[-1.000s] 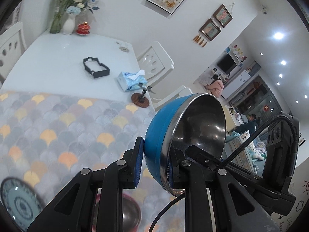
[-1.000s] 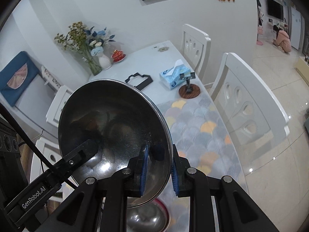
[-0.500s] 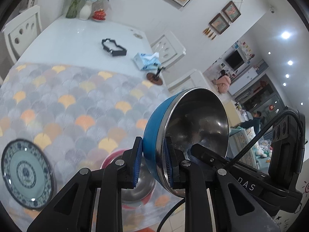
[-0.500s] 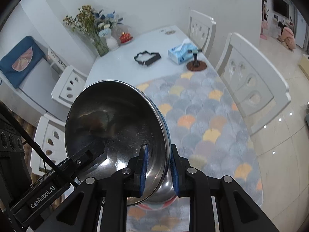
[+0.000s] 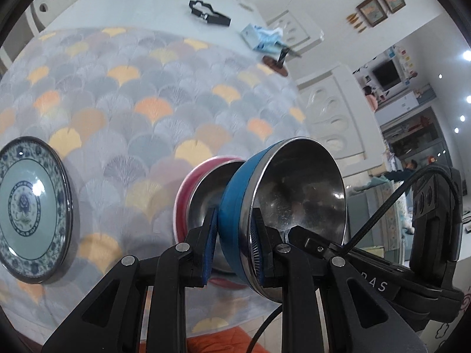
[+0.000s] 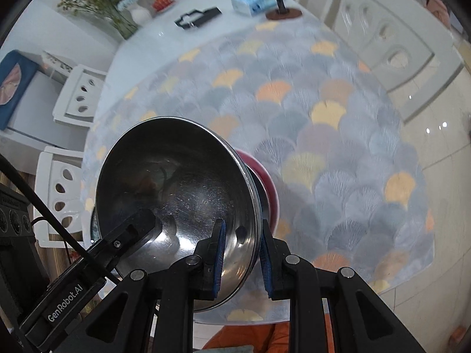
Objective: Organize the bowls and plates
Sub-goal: 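Lower the blue steel bowl into the red steel bowl and open both grippers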
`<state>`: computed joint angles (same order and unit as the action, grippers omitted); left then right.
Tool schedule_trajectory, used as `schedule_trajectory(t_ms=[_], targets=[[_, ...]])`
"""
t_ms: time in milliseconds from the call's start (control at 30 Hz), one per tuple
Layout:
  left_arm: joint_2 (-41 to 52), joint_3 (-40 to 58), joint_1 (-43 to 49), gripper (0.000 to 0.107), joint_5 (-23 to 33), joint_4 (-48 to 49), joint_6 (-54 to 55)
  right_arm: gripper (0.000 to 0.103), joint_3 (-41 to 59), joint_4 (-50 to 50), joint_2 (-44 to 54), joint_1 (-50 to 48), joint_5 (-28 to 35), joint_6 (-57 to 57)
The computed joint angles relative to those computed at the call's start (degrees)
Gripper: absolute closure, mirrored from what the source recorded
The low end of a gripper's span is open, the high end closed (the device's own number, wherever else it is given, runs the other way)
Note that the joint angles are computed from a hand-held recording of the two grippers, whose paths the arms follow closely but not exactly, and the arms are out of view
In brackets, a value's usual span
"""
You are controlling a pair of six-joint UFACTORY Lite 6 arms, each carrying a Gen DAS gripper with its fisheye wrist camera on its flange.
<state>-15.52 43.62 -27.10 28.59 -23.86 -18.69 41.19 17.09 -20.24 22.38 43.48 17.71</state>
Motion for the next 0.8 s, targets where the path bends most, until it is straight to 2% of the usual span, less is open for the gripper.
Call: schedule_trajectory(t_ms=[267,567,800], targets=[[5.46,2.13,-6.89,0.089,-0.71,18.39,-15.98,0.081,-1.18,2.02,4.62,-0.22,-2.06,-1.94],[7.17,2.76,-3.92,0.089,-0.17,14.97,-10.75,0.081,-0.66,3.63,6.28,-1.43,-2.38,-4.91],[7.37,4.33,-3.71,0.086,1.34,16.59,-10.78,0.081,0.24,2.35,4.99,-0.67,-1.6,-2.92]])
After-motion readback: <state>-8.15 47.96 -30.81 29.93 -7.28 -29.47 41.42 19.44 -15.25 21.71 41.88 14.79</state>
